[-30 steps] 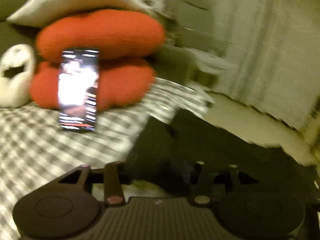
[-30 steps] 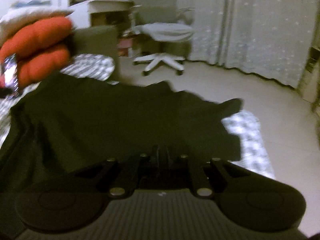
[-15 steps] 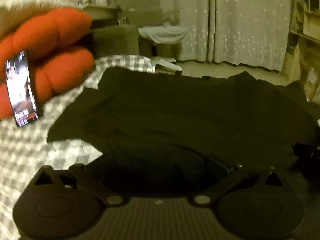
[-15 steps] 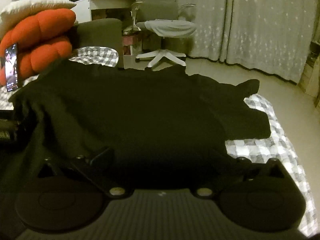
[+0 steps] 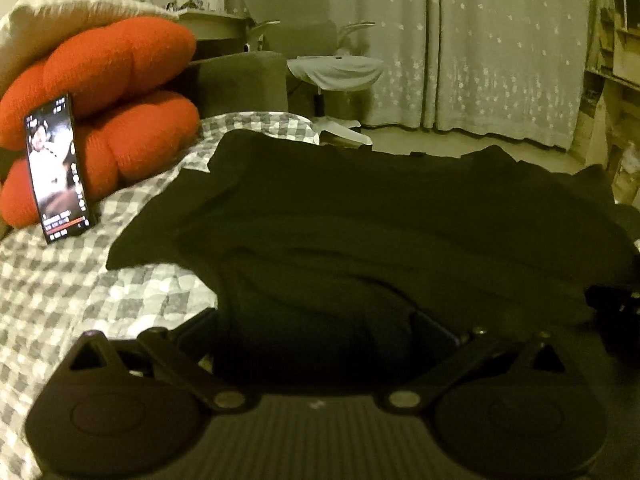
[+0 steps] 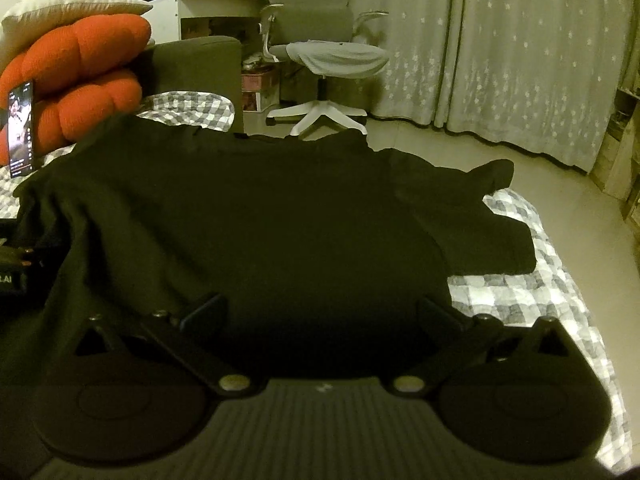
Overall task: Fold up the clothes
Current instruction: 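Lay the black garment flat on the bed and open both grippers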
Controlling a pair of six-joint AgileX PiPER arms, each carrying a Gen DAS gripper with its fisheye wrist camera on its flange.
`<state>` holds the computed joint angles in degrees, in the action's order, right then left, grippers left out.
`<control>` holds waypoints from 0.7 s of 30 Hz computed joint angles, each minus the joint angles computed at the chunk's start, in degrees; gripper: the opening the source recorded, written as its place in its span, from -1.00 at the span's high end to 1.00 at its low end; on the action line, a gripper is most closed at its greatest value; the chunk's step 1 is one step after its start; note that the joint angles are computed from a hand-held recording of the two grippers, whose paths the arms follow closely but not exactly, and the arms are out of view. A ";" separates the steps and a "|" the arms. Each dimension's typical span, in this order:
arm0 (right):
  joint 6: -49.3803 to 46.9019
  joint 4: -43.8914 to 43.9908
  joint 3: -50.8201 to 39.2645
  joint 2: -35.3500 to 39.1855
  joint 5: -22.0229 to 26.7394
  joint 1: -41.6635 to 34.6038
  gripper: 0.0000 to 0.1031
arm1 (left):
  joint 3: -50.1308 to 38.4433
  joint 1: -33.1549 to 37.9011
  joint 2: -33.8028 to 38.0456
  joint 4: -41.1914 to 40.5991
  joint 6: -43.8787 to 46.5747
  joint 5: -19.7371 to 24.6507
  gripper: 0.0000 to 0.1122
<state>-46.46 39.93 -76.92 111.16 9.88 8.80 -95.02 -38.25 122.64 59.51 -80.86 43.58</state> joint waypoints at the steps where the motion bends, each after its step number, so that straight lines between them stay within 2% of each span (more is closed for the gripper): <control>1: -0.27 0.41 -0.16 0.06 0.31 -0.12 -1.00 | 0.28 0.21 -0.19 -0.18 -0.18 -0.50 -0.83; 21: -0.27 0.52 -0.64 0.35 0.73 -0.26 -1.00 | -0.31 -0.45 0.01 -0.38 -0.16 0.35 -0.83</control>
<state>-46.72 40.46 -77.56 111.51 10.62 8.55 -95.33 -38.70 122.65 59.13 -81.02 43.92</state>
